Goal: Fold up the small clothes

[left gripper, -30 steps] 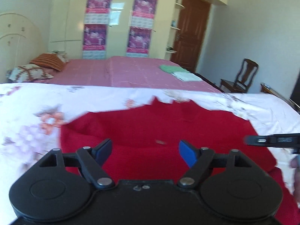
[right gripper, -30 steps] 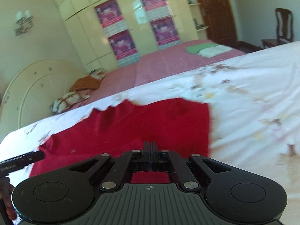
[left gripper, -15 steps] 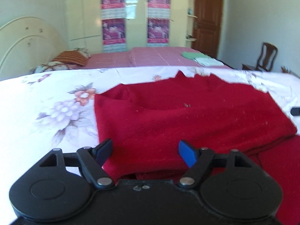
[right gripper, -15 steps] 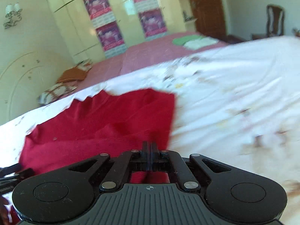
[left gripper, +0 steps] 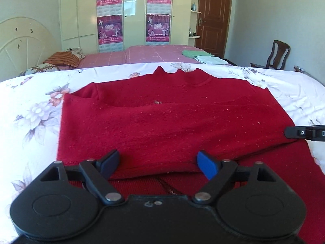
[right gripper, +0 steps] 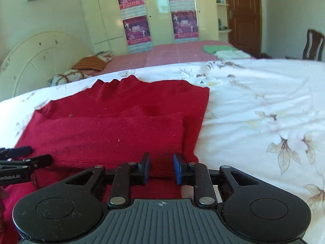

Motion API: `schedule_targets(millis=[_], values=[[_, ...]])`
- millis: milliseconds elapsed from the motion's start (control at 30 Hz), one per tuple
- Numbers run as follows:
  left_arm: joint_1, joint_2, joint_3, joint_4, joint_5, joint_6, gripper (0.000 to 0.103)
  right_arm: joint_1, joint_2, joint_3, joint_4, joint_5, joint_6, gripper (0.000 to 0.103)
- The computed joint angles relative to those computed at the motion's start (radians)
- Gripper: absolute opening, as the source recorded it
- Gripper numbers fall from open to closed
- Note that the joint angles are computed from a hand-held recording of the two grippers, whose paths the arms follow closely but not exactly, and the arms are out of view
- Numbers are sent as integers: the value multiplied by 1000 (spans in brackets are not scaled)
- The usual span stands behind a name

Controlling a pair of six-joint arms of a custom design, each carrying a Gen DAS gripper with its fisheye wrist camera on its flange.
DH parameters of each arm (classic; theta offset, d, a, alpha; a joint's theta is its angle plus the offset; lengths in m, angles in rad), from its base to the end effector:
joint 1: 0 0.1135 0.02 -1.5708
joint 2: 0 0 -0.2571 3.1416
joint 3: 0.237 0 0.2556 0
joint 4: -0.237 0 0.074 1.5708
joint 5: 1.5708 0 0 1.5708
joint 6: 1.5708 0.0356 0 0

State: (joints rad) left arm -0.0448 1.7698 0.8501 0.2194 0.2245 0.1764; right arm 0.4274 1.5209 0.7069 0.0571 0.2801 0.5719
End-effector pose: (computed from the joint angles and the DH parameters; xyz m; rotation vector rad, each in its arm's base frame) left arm 0.3516 -0.0237 0.1342 0.3662 2.2268 -0.1846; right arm 0.2772 0.1154 0.1565 0.3047 2.2786 0.1899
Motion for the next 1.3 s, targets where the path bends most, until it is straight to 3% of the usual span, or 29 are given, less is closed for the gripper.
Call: schedule_targets(millis=[133,400,667,733,800,900,1033,1167,1300], values=[[-34,-5,-24,31,-69,-29,85,-36,2,-1,6,-66,-58,24],[-83,-22,12,-53,-186,-48,89,-65,-34,-55,44,-110,-97,24],[-99,-22,31,-89,-224,-41,93,-69,-40,-33,-1,-123,-152,25],[-104,-27,42,-115,-240,-37,95,-79,-48,-37,-4,-145,-143,27],[-112,-54,38,-147,-269,-19,95,-90,-91,-46,-28,-176,-118,36],[-101,-145,-57,-127,-293,36,95,-67,-224,-108,-53,-133,-48,41],[-2,-309,-211,-139,-208,81,95,-5,-407,-174,-169,-96,14,47],[126,-496,-323,-244,-134,156,95,109,-588,-216,-348,-25,130,49],[382,-721,-395,-446,81,277,94,338,-773,-223,-617,119,334,49]])
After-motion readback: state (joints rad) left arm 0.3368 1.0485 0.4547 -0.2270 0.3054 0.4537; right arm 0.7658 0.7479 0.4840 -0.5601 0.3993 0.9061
